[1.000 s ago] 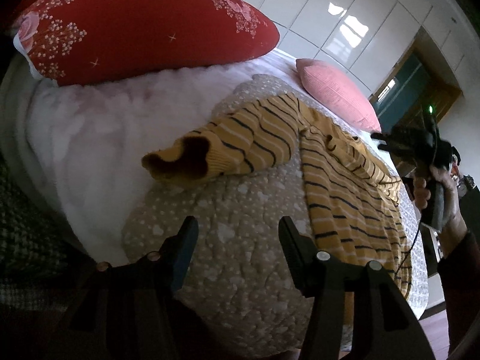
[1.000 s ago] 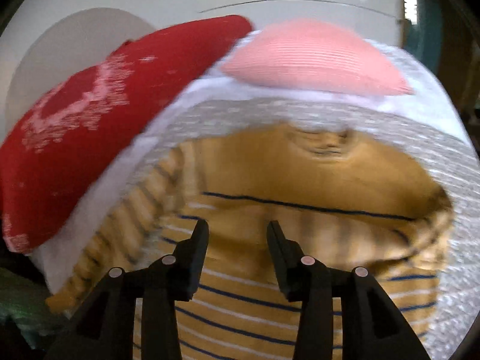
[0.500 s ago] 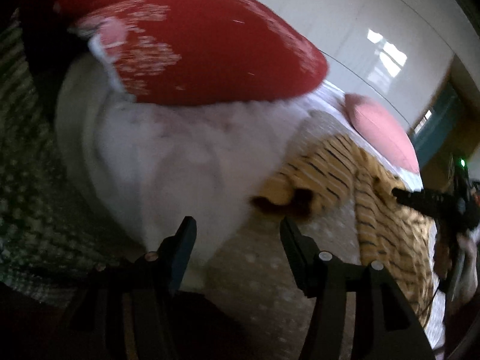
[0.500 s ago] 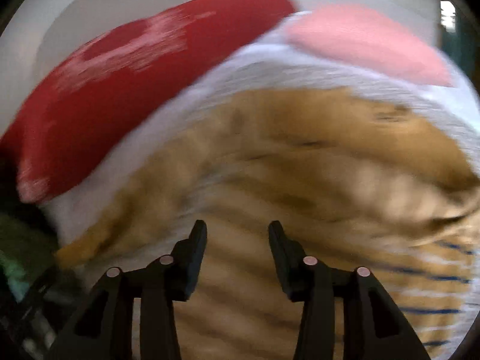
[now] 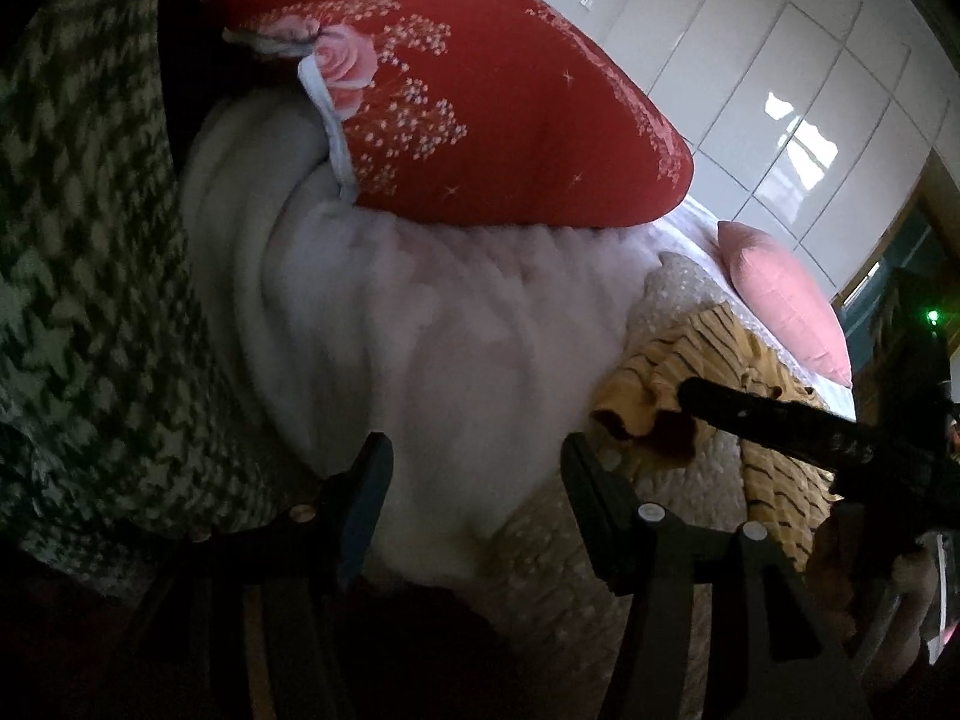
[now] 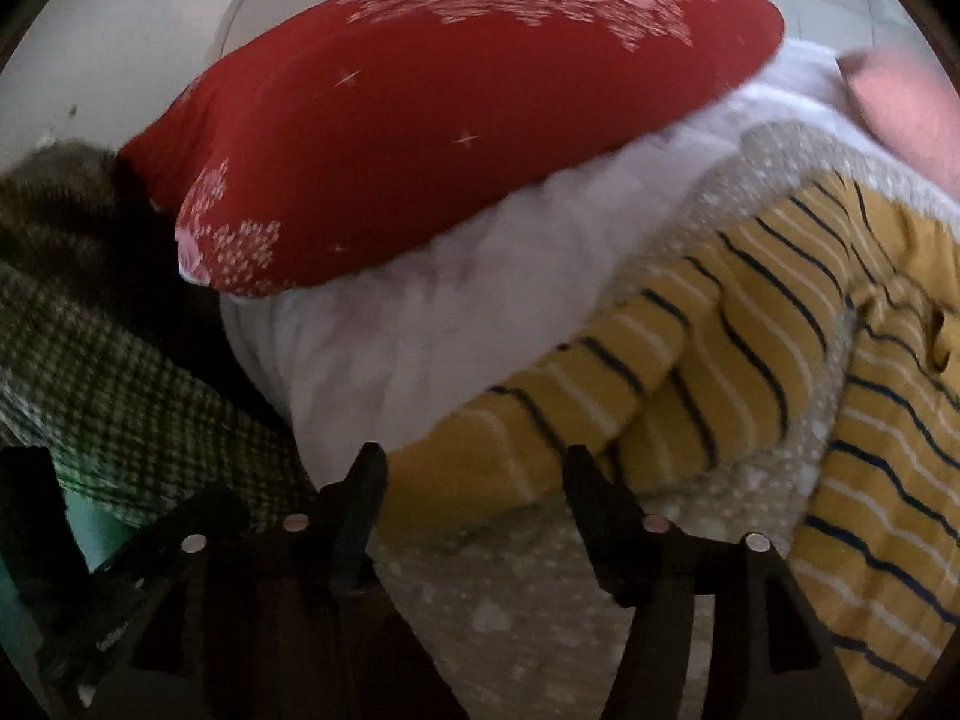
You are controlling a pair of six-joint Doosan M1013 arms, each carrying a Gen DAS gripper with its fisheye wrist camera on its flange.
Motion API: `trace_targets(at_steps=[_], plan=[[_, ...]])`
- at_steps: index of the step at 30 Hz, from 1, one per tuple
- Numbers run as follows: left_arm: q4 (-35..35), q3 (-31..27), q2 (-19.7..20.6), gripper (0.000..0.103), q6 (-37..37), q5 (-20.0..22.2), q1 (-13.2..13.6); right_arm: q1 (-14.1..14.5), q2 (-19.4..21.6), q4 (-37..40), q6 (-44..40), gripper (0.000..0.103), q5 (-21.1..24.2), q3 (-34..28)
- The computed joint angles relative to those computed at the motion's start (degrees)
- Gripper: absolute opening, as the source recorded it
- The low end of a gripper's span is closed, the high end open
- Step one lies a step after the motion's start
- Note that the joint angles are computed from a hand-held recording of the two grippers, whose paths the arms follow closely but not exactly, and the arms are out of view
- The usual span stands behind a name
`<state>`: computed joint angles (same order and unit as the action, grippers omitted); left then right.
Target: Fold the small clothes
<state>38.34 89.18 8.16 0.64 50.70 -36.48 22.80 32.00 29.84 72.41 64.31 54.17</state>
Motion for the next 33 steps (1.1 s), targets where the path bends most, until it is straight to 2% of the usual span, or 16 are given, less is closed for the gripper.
trace_targets(at_steps=[3, 5, 6, 7, 8, 10, 12, 16, 19, 22, 24, 26, 28, 29, 30, 33], plan=[[-0.4, 0.4, -0.2, 0.057, 0.2, -0.8, 0.0, 2.1, 0.7, -6.5, 2.4, 0.070, -0.2, -0.6], [-0.5, 0.2, -0.1, 0.057, 0.5, -1.0, -0.2, 3.0, 1.8, -9.8, 3.9, 0.043, 1.7, -1.7], [-0.5, 0.1, -0.1, 0.057, 0.8, -1.0, -0.3, 3.0, 2.2, -10.2, 3.7, 0.019, 2.7, -2.4], [-0.5, -0.2, 0.0, 0.057, 1.1, -1.0, -0.4, 2.8, 2.1, -10.4, 3.6, 0.010, 2.2, -2.3], [-0.5, -0.5, 0.1, 0.057, 1.5, -1.0, -0.5, 2.5, 1.8, -9.3, 3.3, 0.007, 1.8, -2.0], [-0.2, -1.1, 0.3, 0.057, 2.4, -0.9, -0.7, 1.0, 1.0, -6.5, 3.1, 0.006, 1.2, -1.8], [0.1, -1.9, 0.6, 0.057, 3.0, -1.1, -1.1, -0.9, -0.7, -4.6, 2.5, 0.006, -1.5, -0.6], [0.4, -4.3, 1.7, 0.057, 5.9, -1.3, -1.9, -6.2, -4.3, -5.5, 4.6, 0.006, -6.5, 1.8], [-0.7, -7.3, 3.6, 0.057, 10.3, -1.5, -2.5, -10.8, -5.8, -11.9, 10.9, 0.006, -9.3, 3.5], [-3.1, -10.7, 5.9, 0.057, 15.1, -1.9, -3.0, -16.0, -5.7, -19.4, 20.6, 0.006, -9.7, 4.6], [-5.3, -13.1, 7.6, 0.057, 18.6, -1.9, -3.2, -17.9, -4.3, -26.4, 25.8, 0.008, -8.0, 3.5], [-8.6, -15.9, 9.5, 0.057, 22.9, -1.8, -3.5, -19.0, -2.6, -35.9, 32.8, 0.011, -3.8, 2.1], [-11.3, -18.5, 11.4, 0.057, 27.1, -1.2, -3.9, -21.3, -4.1, -33.3, 34.4, 0.015, -6.5, 5.2], [-12.4, -19.6, 12.2, 0.057, 28.7, -0.7, -4.0, -22.5, -5.4, -29.1, 33.2, 0.021, -9.1, 7.4], [-13.7, -21.0, 13.3, 0.057, 30.7, 0.1, -4.2, -23.5, -6.7, -26.1, 32.3, 0.033, -11.5, 9.7], [-18.5, -24.4, 16.2, 0.057, 35.6, 1.9, -4.4, -24.3, -8.3, -24.0, 30.5, 0.035, -13.8, 12.7]])
